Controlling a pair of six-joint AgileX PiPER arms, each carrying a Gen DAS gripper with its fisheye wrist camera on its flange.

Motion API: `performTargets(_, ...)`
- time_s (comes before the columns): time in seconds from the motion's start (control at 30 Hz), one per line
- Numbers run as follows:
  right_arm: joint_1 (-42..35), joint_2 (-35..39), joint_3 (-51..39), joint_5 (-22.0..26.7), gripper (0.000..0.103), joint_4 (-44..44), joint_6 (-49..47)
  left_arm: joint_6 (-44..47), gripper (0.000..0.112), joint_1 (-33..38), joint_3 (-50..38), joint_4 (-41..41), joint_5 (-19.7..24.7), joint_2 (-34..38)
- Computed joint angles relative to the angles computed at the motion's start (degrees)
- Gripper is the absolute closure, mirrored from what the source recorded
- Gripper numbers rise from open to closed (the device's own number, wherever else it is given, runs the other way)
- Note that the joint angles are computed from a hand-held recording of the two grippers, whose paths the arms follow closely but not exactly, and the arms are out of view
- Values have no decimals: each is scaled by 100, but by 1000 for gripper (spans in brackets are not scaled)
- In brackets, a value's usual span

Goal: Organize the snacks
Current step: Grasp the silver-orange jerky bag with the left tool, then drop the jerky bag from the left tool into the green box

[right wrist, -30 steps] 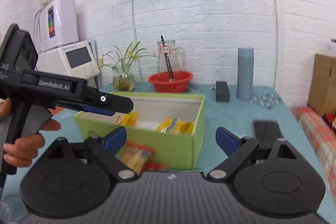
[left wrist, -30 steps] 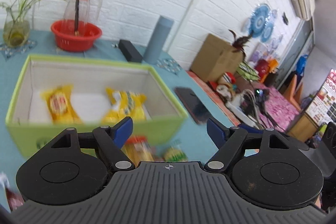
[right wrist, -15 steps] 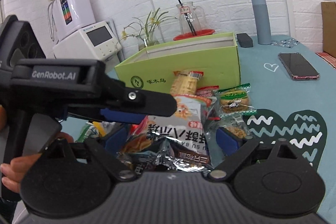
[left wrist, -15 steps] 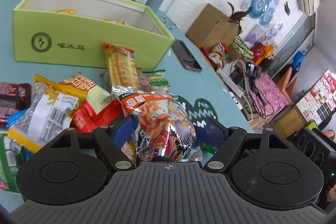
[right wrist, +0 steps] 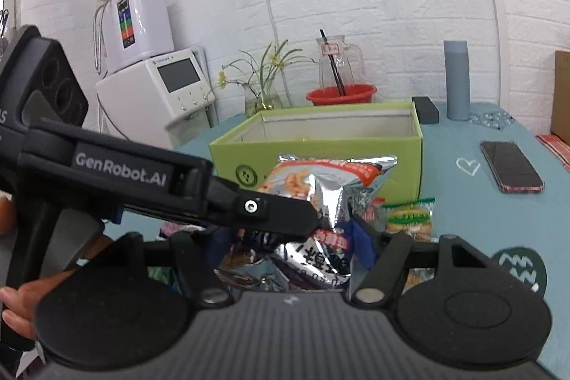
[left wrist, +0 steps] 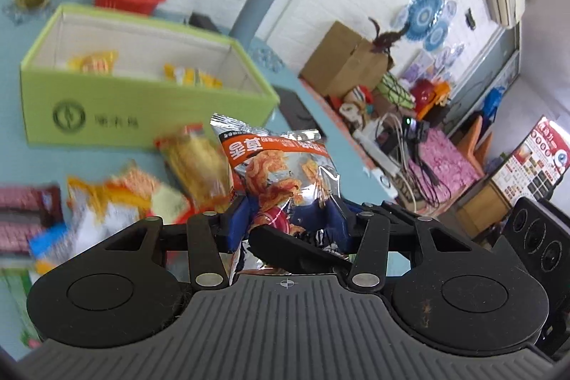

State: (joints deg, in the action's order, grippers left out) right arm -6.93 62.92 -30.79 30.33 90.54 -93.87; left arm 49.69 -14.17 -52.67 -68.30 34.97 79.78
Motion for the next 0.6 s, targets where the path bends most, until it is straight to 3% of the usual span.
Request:
performTargets(0.2,657,1532,-1955,-486,33,18,18,-757,82,204,-1813,984,-83,918)
performTargets(0.4,712,3426,-4347,-146,33,-1668,1963,-1753,82,522,-4005,1927,303,2541)
performTargets(0.6,898,4559,-5323,-135,33,-2501,2748,-2354,83,674,-5296,2570,731,3784)
